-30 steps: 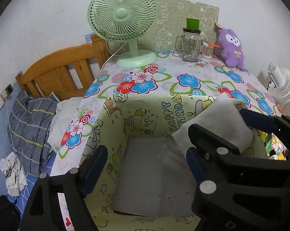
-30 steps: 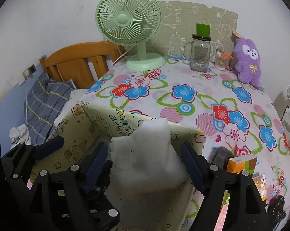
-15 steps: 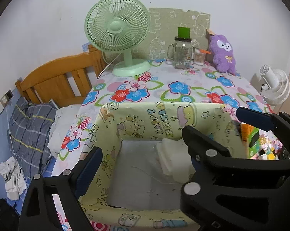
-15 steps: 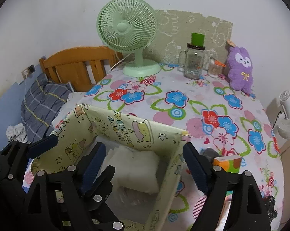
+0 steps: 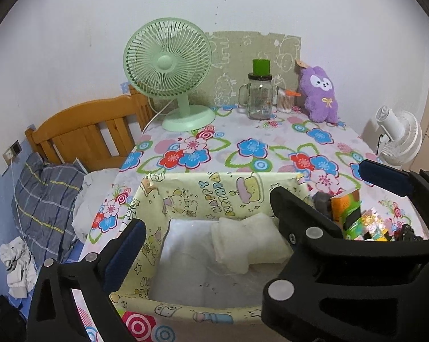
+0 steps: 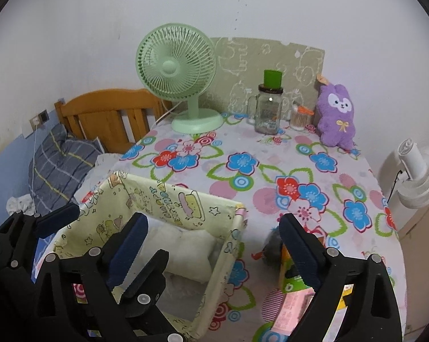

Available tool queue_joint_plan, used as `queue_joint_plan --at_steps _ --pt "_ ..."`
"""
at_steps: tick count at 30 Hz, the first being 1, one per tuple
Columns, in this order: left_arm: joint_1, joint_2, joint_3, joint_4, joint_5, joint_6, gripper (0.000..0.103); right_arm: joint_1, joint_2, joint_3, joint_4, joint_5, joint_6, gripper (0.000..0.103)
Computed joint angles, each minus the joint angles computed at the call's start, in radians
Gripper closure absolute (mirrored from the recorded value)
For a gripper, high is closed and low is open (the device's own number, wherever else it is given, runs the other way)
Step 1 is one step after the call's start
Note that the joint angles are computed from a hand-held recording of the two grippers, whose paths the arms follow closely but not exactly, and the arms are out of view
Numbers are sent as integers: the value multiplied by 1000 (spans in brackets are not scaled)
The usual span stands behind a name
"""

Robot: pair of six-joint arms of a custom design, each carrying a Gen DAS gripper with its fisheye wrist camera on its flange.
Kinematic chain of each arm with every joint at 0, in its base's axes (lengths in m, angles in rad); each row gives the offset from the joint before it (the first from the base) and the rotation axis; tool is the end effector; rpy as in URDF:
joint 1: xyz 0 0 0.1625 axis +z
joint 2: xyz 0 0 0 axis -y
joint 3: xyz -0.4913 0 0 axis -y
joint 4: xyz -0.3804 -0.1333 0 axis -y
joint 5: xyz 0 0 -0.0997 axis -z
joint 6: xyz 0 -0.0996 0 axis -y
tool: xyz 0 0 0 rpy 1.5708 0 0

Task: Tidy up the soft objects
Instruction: 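Open the left tool over the box while the right tool releases the white cloth inside, then withdraw both tools from the box back toward the remaining items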

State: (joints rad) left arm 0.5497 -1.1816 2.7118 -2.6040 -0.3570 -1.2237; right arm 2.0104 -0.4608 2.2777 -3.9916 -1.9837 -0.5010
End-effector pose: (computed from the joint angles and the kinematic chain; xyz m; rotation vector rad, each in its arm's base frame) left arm -0.1143 -0.3358 0.1588 0.1479 2.0194 -1.0283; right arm 0.2893 -0.3958 -0.0065 1.0293 -2.4000 0.7945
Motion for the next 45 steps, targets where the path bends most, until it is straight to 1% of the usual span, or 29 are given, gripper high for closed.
queue_joint_plan --at_steps 3,9,14,18,23,29,37,40,41,45 --pt "-18 -2 -1 3 -4 -9 0 -1 -9 18 -34 6 -5 4" --pt "-67 -12 -22 133 4 -110 0 -3 -35 53 -82 15 -13 2" --pt "-103 -12 -32 195 0 -161 0 -3 -54 83 -121 9 -16 0" --pt "-130 0 -39 214 -6 -184 0 -5 -68 108 -152 5 -28 0" --pt "-150 17 -43 201 -20 -189 0 -11 -87 131 -175 -5 -38 0" --pt "-170 56 -46 159 -23 -182 0 -27 -105 163 -211 -1 -52 0" --pt "-196 125 -53 88 -26 -152 0 -62 -142 207 -218 3 -29 0" --pt "-205 146 -53 59 -27 -142 0 -78 -150 225 -239 5 -32 0" --pt "-208 155 -53 41 -30 -134 0 -82 -151 231 -250 3 -37 0" --pt "-211 217 -36 -157 -54 -25 0 -97 -158 251 -278 1 -53 0"
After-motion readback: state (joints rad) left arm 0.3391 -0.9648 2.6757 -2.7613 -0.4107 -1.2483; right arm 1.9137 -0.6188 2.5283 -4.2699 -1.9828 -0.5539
